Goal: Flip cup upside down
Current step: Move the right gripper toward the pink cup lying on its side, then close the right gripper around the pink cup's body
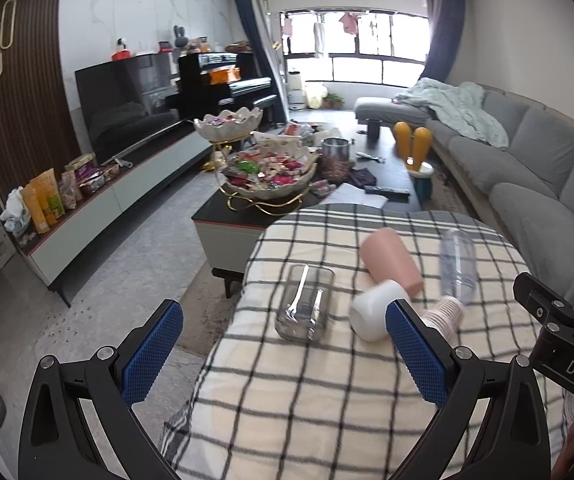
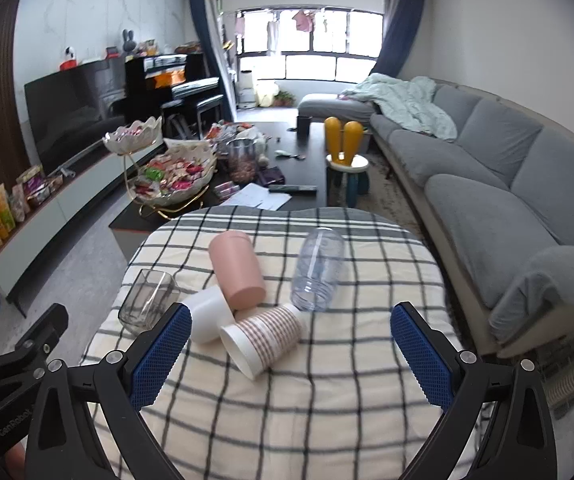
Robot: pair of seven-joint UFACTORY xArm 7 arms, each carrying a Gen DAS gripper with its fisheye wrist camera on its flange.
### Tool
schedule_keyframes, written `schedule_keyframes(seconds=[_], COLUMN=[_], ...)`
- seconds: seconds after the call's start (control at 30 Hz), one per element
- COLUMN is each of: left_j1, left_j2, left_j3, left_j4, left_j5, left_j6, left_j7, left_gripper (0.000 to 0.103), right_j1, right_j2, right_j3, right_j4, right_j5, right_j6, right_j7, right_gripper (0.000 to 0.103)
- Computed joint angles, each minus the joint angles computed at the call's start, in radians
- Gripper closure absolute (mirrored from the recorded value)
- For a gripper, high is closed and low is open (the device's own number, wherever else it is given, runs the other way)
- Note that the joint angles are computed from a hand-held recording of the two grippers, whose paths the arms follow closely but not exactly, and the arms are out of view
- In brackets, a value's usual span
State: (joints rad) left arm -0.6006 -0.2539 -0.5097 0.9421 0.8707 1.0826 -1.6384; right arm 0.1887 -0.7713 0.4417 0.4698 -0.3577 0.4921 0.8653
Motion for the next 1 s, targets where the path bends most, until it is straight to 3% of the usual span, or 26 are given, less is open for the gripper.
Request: schedule_keyframes(seconds=[0.17,0.3,0.5,0.63,1.0], left_j1=[0.029,0.034,0.031,0.024,0.006], left_j2=[0.049,0.095,0.182,0.239,0.352], left_j3=[0.035,0.067,0.127,0.168,0.262], left_j4=[0.005,0.024,0.072,0.103,0.16], left_j5=[0.028,0.041,0.069,0.096,0.097], left_j6=[-0.022,-0.02,-0.001,-0.014,-0.09], left_j7=[-0.026,-0.047,-0.091,-0.107,-0.101], left_gripper=[0.0,0.0,0.0,0.0,0.0], right_j1=[-0.074,-0.086,-0.031,0.018,0.115], right_j2=[0.198,0.372,0.612,0.764,1.024], right_j3=[0.022,0.0,-0.086,-0.145,-0.25], right_j4=[0.091,0.186,0.341,0.457,0.667], right_j5=[-0.067,-0.121,-0.167,-0.142,0.078], right_j6=[-0.096,-0.126,-0.121,-0.09,0.029], right_j7=[-0.017,-0.048,-0.113,-0.2,-0.442], right_gripper=[0.003,0.003,0.003,0.003,0.005])
